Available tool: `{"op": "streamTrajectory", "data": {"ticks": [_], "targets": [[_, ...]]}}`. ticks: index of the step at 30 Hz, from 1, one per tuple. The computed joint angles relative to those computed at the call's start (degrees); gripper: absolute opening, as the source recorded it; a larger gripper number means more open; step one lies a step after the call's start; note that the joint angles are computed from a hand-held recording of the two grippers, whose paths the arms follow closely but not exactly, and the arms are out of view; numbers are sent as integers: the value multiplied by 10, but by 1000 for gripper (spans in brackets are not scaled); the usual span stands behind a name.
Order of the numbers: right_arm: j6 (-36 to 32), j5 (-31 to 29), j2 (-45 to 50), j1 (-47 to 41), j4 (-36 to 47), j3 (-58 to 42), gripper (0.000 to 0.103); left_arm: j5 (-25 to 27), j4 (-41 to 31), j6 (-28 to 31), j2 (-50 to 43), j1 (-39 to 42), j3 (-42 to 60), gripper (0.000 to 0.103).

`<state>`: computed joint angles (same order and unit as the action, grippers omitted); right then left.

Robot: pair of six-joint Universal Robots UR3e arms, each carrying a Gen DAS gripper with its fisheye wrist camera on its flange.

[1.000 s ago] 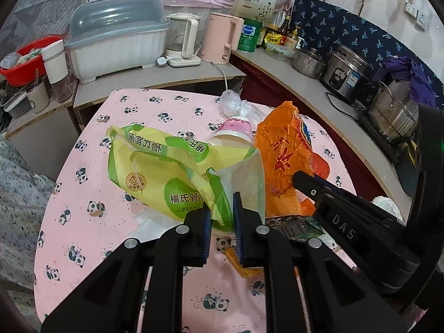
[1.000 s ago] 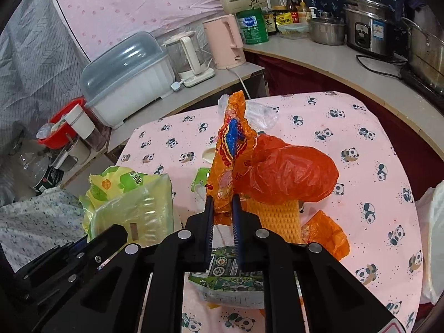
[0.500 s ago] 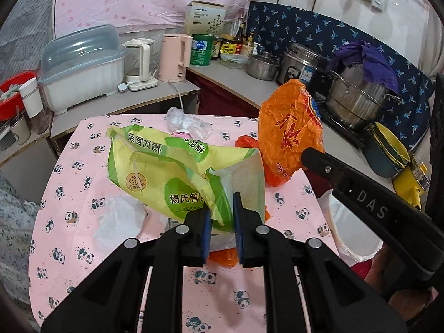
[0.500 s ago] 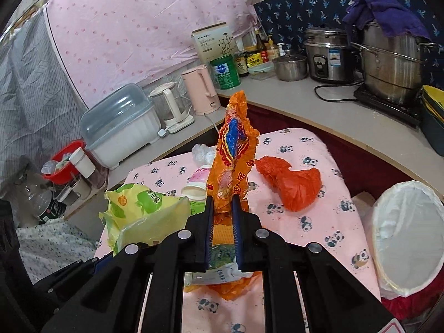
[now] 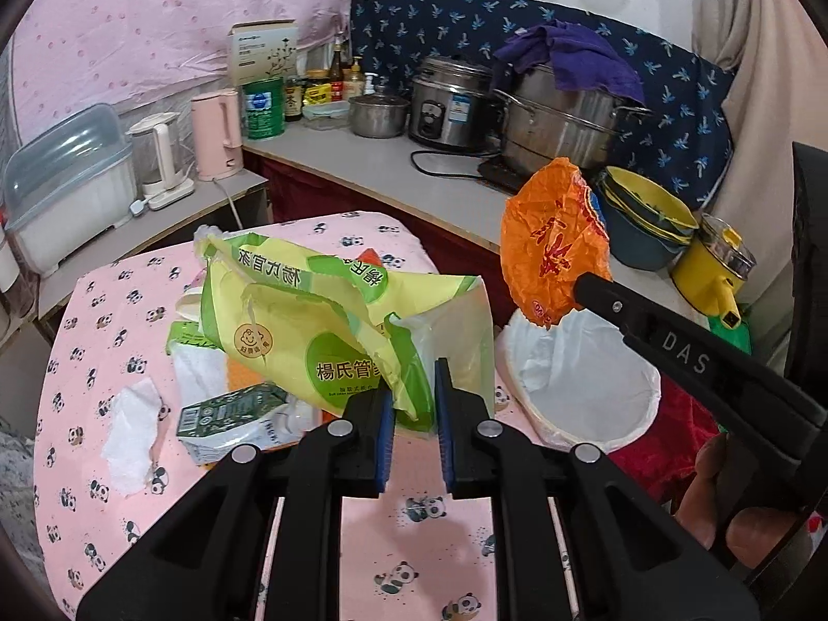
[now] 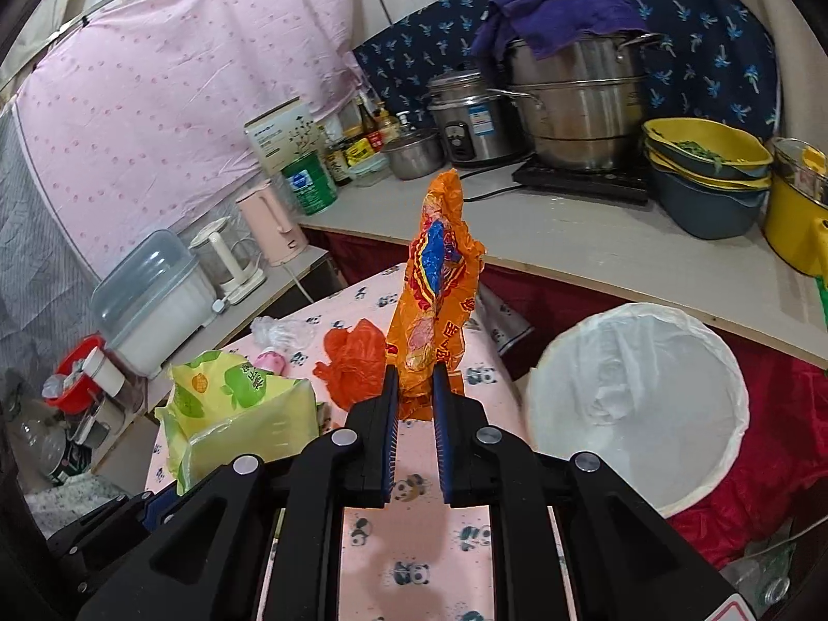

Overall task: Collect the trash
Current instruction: 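Lift and carry both held items over the white trash bin, then open the left gripper dropping the bag into the bin while the right drops the wrapper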

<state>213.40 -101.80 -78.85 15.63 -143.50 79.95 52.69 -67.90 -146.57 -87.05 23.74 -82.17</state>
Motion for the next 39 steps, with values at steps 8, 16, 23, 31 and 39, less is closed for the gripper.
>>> {"op": "streamTrajectory", "data": {"ticks": [8,16,23,31,39], "targets": [[6,14,-128,-80,-29,173,12,39,40,-19,-3,-104,-21,14],[4,40,-216,-158,-42,295,12,85,96,-40,-46,-209,-18,14],[0,64,-261,-225,-46,371,12,89,100,-41,-125,-270,32,14],[-2,62,-271,-258,-45,406,12,64,40,-34,-226,-315,127,17],[-4,63,-258,-268,-52,418,13,66,65,-53,-270,-327,146,47]]}}
